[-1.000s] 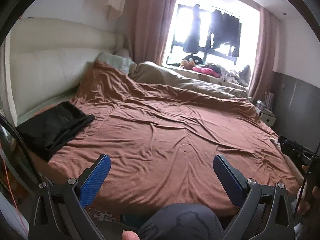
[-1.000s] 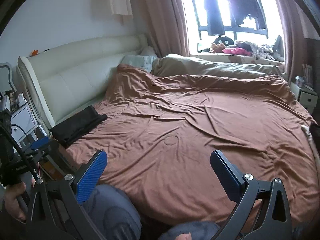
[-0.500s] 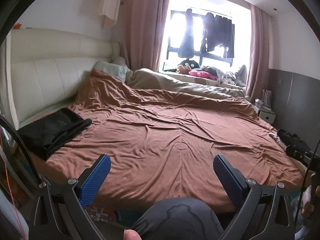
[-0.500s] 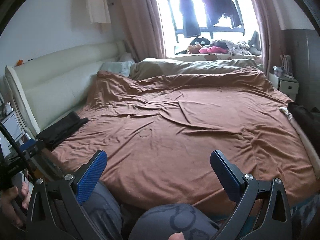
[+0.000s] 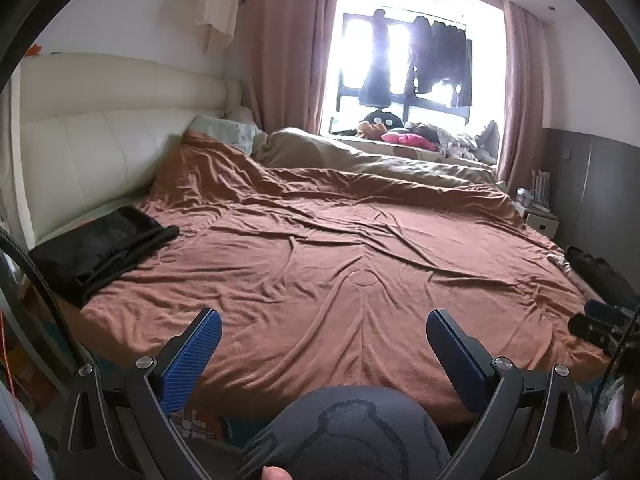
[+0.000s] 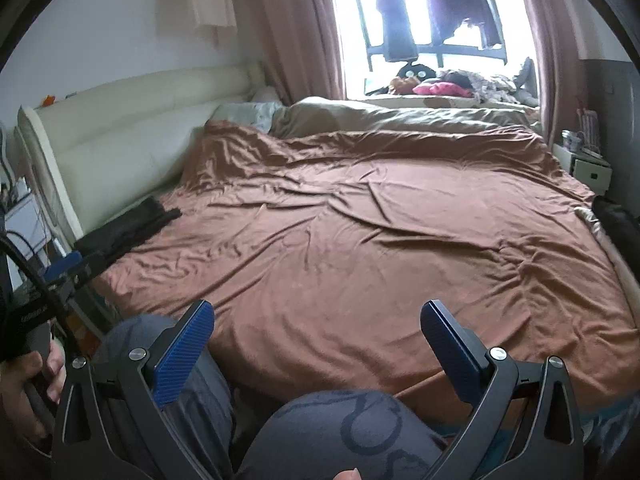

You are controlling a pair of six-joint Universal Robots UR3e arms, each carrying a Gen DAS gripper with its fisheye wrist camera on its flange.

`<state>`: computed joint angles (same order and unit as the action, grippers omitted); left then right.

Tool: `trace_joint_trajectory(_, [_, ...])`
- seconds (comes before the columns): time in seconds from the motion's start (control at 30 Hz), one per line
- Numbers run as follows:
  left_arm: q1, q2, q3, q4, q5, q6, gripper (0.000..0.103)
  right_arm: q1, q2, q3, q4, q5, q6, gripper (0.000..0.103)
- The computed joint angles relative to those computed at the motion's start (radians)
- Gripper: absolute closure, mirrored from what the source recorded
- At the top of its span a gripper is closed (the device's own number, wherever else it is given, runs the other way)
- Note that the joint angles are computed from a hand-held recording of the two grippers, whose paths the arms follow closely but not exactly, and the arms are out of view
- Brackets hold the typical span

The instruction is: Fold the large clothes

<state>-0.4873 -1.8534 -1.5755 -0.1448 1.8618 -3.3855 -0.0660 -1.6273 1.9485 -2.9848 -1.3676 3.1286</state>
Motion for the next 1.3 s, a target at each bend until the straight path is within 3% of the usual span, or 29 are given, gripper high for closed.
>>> trace_joint_trajectory(0.3, [0.030,-0.012,-0.010,-0.008,-0.052,-0.022,0.000,-0.056,-0.022,0.023,-0.023,0.065,0.037,0.000])
trace_joint_trajectory(0.47, [0.005,-0.037,0.008,0.005,-0.009,-0.004,0.000,-0.079,-0.024,0.069,-0.076,0.095,0.052,0.000])
trace_joint_trajectory(0.67, [-0.044,-0.065,0.017,0.061,0.073,0.037,0.000,-0.052,-0.015,0.070,-0.084,0.057,0.050,0.000])
trace_joint_trajectory(1.3, [-0.043,-0.055,0.008,0.062,0.086,0.025,0.000,-0.049,-0.026,0.076,-0.094,0.047,0.049,0.000])
